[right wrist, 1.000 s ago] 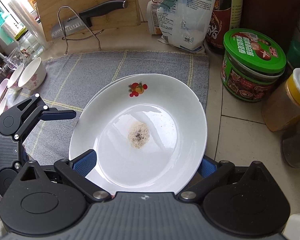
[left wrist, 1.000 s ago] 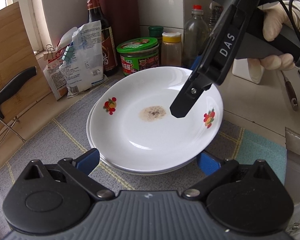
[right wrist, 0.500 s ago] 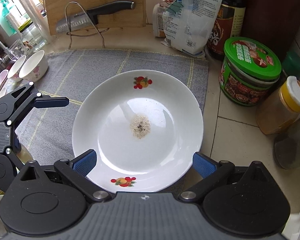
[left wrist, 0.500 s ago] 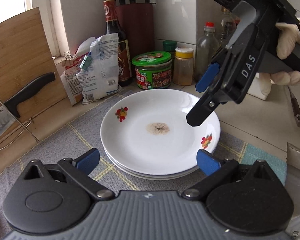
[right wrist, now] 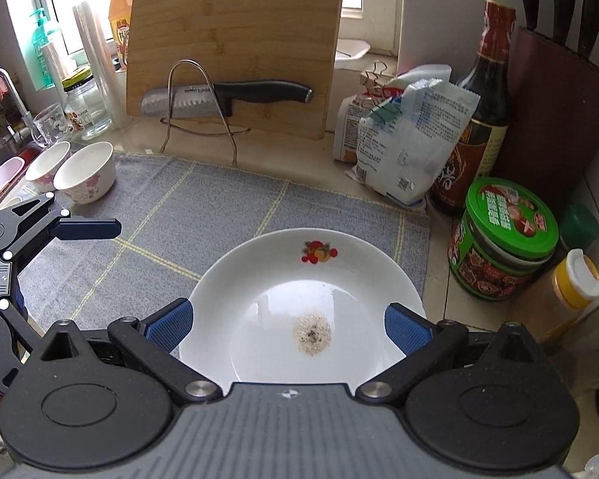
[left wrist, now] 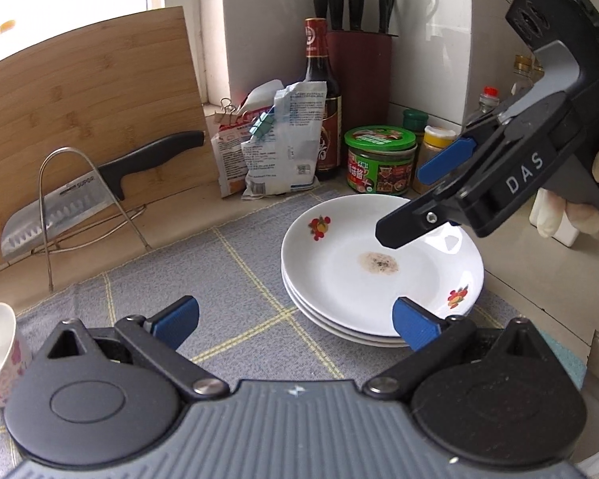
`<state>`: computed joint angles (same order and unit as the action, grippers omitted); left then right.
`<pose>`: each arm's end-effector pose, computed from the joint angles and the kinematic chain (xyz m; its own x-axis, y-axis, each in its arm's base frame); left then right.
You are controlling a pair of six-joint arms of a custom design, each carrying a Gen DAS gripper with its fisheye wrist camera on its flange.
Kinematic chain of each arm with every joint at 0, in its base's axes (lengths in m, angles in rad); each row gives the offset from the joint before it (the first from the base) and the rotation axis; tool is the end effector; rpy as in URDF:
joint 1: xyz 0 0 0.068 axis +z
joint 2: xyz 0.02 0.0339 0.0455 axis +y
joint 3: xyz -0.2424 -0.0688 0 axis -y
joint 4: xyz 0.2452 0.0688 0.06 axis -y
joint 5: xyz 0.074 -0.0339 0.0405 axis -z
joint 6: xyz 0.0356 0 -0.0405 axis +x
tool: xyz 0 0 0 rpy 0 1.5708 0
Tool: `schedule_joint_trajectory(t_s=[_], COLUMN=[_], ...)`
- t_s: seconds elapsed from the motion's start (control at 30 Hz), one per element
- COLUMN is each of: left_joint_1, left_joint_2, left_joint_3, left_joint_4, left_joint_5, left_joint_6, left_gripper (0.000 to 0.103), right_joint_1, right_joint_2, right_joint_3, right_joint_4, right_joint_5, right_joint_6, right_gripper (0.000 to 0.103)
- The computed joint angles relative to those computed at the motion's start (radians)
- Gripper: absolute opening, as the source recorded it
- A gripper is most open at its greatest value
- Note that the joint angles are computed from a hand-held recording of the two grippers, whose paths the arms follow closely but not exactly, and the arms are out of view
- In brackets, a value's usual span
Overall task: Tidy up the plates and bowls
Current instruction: 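Withdraw the right gripper up and away from the plate stack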
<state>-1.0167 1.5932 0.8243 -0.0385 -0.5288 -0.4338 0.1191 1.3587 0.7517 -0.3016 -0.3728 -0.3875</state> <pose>0.1814 -0.2591 0.1528 -0.5764 0.2419 -0.7805 0.3399 0.9396 0.0401 0.2670 0.0450 0.1754 -0.5992 -0.4261 -0.6778 -0.6042 0.7961 0.0336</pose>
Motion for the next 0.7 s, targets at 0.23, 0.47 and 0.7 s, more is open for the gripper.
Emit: schedule_joint_trajectory(t_s=[0.23,0.47,0.7], left_joint_1=[-0.082,-0.182,-0.201], left_joint_2=[-0.053,-0.157,-0.271], left_joint_3=[-0.035,-0.057,-0.152], left_joint_4=[-0.089,-0.263,-0.359], left_joint_5=[-0.157,-0.328,-0.36], left_joint_6=[-0.152,-0.341,-0.424], left_gripper=[0.102,0.102,0.102], right_joint_1=[0.094,0.154,0.267], right_joint_2=[-0.046,-0.039,-0.072], right_joint_3=[-0.079,-0.084,-0.109], right_joint_4=[0.125,0.168,0.182], right_joint_5=[0.028,-0.017,0.041], right_joint_6=[0.061,0.072,0.108], right_gripper=[0.103,0.103,0.103])
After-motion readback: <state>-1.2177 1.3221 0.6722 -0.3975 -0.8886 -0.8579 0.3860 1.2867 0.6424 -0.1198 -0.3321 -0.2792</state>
